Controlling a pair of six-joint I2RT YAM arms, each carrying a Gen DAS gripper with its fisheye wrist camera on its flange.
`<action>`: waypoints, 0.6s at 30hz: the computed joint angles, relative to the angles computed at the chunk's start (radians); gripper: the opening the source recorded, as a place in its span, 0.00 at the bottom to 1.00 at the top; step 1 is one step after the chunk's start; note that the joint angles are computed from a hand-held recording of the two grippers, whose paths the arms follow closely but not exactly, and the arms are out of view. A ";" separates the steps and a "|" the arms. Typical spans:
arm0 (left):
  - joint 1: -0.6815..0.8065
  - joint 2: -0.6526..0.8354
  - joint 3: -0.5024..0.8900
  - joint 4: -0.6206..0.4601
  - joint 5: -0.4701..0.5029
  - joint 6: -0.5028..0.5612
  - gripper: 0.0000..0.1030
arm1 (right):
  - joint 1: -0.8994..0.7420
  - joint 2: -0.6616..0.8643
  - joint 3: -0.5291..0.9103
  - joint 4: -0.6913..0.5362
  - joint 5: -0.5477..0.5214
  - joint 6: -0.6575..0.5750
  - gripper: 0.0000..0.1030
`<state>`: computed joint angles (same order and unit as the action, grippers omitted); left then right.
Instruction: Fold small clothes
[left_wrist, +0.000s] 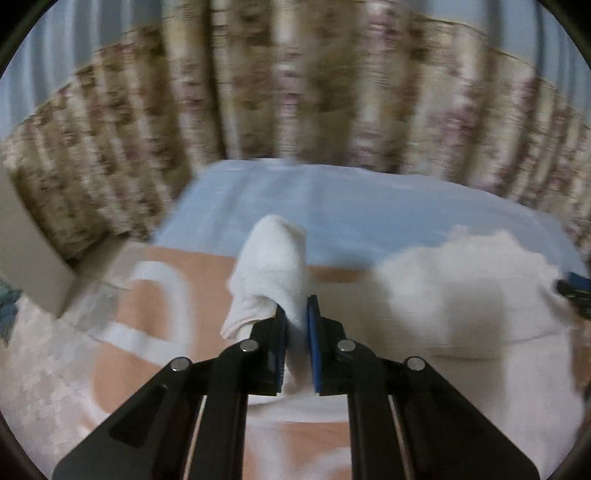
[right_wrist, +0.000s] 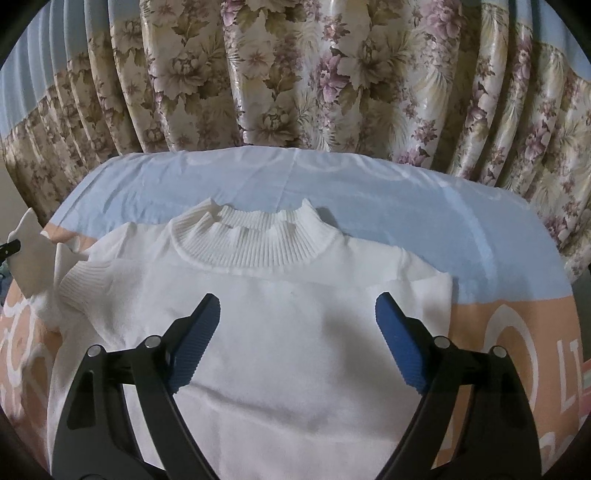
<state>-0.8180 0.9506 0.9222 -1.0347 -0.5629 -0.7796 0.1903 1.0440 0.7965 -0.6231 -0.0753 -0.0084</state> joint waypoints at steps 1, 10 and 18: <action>-0.063 0.073 0.028 0.025 -0.009 -0.035 0.10 | -0.020 -0.004 -0.005 -0.002 -0.017 -0.007 0.83; -0.269 0.599 0.298 0.234 0.049 -0.030 0.11 | -0.229 -0.033 -0.042 -0.037 -0.163 -0.106 0.83; -0.334 0.793 0.406 0.237 0.087 -0.071 0.76 | -0.418 0.009 -0.055 -0.059 -0.260 -0.194 0.83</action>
